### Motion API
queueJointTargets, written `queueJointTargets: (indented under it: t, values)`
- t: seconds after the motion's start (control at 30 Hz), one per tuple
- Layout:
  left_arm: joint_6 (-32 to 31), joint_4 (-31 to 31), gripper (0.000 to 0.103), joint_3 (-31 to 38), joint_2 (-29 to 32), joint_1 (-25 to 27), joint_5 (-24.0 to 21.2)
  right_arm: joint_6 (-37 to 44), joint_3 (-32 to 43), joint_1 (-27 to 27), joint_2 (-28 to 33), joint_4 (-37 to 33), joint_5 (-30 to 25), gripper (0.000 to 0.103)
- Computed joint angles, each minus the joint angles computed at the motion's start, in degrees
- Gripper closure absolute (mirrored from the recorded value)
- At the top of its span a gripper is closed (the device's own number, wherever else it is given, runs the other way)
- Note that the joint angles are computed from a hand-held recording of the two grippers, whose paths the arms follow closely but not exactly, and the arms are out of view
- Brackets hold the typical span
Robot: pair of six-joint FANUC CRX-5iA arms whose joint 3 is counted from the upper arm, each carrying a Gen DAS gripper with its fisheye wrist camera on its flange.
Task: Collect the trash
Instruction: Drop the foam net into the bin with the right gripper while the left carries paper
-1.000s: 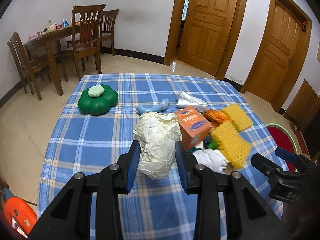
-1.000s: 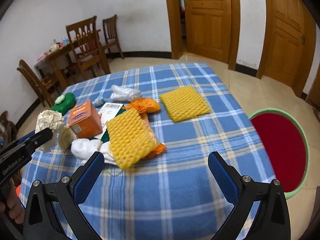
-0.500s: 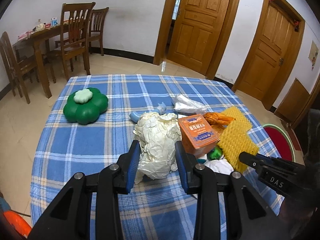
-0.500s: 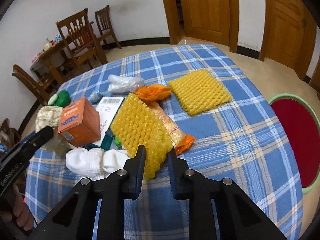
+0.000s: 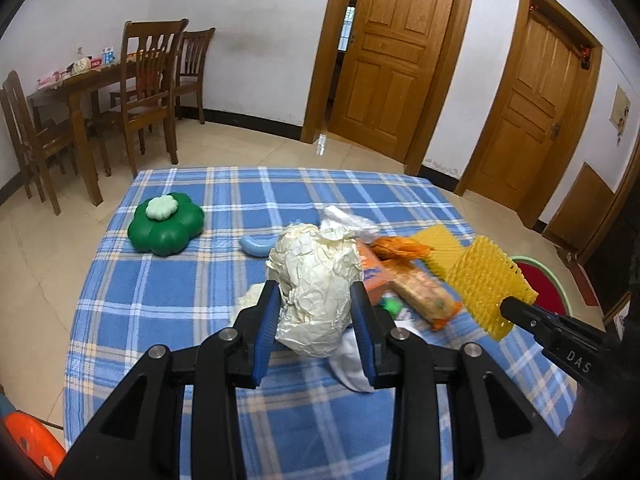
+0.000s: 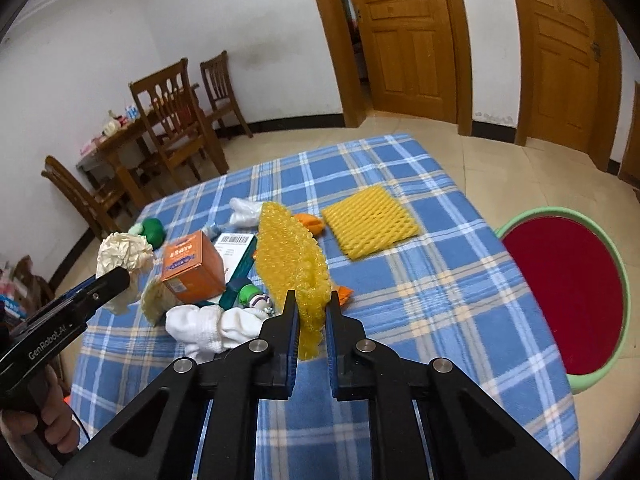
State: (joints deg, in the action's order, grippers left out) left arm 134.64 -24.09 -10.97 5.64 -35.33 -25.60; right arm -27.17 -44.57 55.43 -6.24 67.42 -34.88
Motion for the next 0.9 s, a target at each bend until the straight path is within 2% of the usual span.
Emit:
queueJointTargets:
  t: [0.1,0.33,0.57,0.9]
  values:
    - [-0.64,0.62,0.067,0.45,-0.18,-1.18,-0.36,-1.04,-1.51,0.46,-2.33,-0.05,-1.21,0.091]
    - [-8.47,9.07,0.067,1.53,1.54,-1.98,1.23,-2.60,-5.24,2.67,-8.15,-2.38,-5.80,0.091]
    - [-12.59,11.02,0.067,6.88,5.89,-4.70,0.38,-4.71,-8.83,4.82,-13.81,-6.79,-12.29,0.091]
    - [-19.65,15.45,0.067,15.77,13.28,-7.73,-2.64,-6.30,-13.12,4.27,-19.71,-10.66,-15.78,0.091]
